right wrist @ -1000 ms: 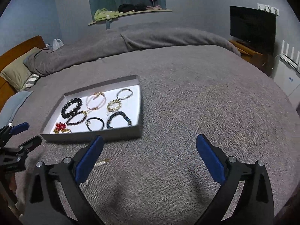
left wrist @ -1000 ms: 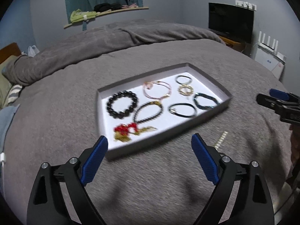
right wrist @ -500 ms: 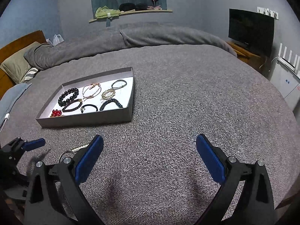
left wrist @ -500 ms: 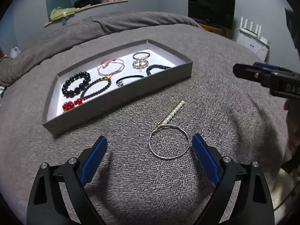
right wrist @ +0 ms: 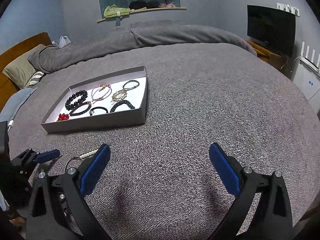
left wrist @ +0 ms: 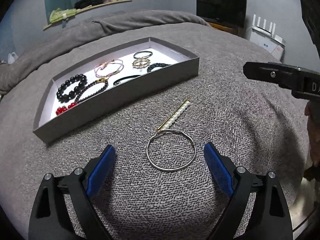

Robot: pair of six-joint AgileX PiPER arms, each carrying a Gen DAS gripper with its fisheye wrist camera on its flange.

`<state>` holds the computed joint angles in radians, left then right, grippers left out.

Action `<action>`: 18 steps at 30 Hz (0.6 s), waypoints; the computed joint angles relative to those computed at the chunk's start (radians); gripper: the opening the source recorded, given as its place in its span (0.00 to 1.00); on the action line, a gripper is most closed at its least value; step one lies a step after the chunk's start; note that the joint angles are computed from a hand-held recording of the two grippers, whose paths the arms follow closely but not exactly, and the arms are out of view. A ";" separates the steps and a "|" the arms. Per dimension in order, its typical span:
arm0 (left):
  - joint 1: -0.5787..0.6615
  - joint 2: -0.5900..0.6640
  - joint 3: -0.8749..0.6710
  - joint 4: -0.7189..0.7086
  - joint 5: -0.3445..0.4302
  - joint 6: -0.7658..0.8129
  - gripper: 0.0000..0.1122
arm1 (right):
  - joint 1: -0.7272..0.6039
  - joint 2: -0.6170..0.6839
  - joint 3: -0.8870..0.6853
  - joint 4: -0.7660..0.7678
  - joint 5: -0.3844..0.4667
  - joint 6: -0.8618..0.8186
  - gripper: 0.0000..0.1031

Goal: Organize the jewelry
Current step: 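Grasp the silver hoop with the left tool while the right tool grasps the pearl hairpin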

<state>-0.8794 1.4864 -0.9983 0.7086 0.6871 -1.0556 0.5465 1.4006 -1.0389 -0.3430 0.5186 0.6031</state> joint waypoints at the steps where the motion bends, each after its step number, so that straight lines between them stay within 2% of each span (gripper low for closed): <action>1: 0.004 0.003 0.000 -0.007 -0.007 0.008 0.78 | 0.002 0.001 -0.002 0.001 0.001 0.000 0.95; 3: 0.016 -0.002 0.005 -0.038 -0.031 0.041 0.62 | 0.007 0.002 -0.004 0.005 0.000 -0.004 0.95; 7: 0.012 -0.017 0.010 -0.049 -0.037 0.075 0.46 | 0.030 0.009 -0.006 -0.008 -0.001 0.007 0.95; 18: 0.058 -0.141 0.054 0.003 0.028 0.055 0.46 | 0.114 0.083 -0.030 -0.009 -0.038 0.010 0.95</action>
<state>-0.8210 1.3455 -0.9442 0.7120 0.7155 -1.0007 0.6604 1.4836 -1.0684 -0.3518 0.4808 0.6128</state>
